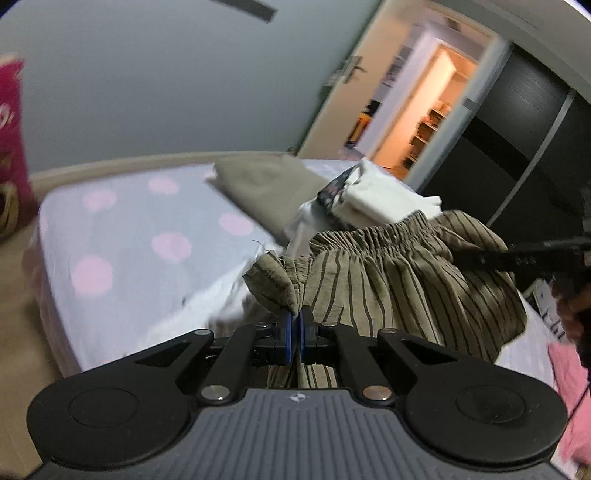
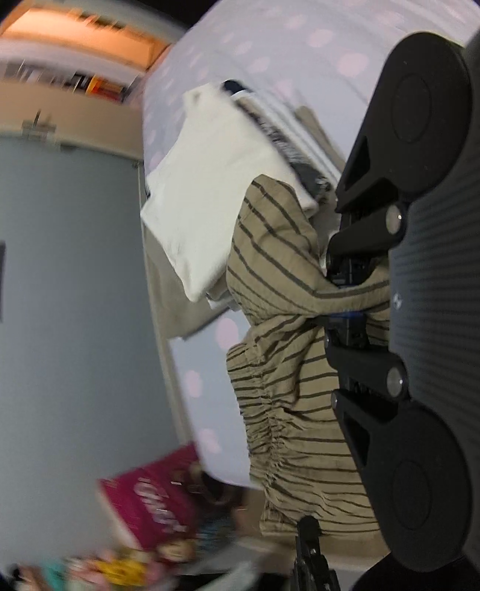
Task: Fold clothes
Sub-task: 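Carry the folded pants with both grippers toward the stack of folded clothes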
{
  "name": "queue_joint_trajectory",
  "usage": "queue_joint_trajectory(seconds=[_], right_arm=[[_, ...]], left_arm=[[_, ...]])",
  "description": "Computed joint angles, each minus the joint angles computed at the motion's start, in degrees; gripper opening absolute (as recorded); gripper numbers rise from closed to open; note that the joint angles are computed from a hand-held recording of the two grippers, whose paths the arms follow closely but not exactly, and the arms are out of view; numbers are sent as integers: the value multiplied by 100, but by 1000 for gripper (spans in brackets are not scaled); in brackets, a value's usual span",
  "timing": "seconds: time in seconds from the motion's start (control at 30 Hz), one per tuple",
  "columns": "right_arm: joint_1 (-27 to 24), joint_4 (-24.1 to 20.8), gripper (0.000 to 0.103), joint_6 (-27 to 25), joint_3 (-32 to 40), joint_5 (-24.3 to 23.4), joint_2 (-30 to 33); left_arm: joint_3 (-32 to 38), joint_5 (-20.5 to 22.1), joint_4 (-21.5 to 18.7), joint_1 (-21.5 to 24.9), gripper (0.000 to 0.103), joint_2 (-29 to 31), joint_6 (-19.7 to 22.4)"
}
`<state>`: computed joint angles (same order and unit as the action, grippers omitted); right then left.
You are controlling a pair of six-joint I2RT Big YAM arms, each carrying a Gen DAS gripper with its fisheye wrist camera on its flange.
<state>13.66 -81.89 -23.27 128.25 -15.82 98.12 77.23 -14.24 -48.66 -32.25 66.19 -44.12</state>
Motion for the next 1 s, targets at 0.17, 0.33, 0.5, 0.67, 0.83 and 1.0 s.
queue_joint_trajectory(seconds=[0.17,0.33,0.5,0.67,0.83,1.0], right_arm=[[259,-770,11,-870,1398,433,988],[549,-828,11,-1571,1808,583,1421],[749,-471,11,-1898,1591,692,1585],[754,-222,13,-1868,1482,734,1833],[690,155,29,-1538,1155,645,1928],[625,446,48,-1275,1020,668,1824]], left_arm=[[-200,-329,-48,-265,2,-8,-465],[-286,-690,-137,-402,2,53,-699],[-284,-801,-236,-332,2,227,-823],[-254,-831,-308,-308,2,401,-812],[-215,-824,-335,-280,2,511,-772],[-255,-802,-315,-262,2,492,-837]])
